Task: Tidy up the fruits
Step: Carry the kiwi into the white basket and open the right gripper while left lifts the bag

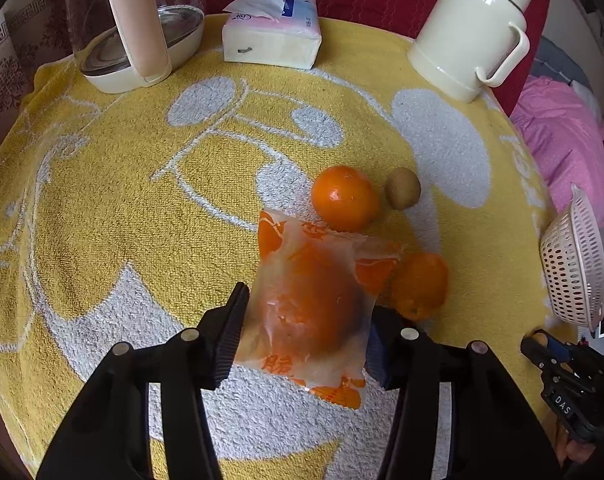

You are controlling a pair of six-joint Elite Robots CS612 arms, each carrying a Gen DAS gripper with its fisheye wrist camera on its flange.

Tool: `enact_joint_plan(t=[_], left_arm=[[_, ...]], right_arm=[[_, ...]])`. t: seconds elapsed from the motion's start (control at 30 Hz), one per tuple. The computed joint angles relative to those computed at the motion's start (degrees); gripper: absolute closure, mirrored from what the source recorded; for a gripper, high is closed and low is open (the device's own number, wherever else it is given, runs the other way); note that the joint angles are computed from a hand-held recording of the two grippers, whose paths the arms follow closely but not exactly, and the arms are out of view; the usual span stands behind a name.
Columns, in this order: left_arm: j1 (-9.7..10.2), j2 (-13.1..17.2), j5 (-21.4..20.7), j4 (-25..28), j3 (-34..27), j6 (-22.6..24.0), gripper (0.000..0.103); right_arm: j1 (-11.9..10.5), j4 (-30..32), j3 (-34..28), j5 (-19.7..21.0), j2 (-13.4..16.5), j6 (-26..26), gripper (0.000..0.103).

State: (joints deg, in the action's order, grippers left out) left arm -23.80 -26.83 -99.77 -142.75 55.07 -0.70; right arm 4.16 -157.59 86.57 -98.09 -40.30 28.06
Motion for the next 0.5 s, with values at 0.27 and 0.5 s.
enact_joint_plan(t=[0.27,0.5], left_arm=[[0.18,-1.6,0.4,-1.7,2.4,-1.8,0.052],[-0.28,-3.2,1.5,-3.4,4.8,-2.9,0.052]], right_arm=[[-0.5,-2.2,1.9,2.6,-1.0,0.7,0.075],[-0.3,-5.1,3.2,2.5,-2.3,-1.5,0.076]])
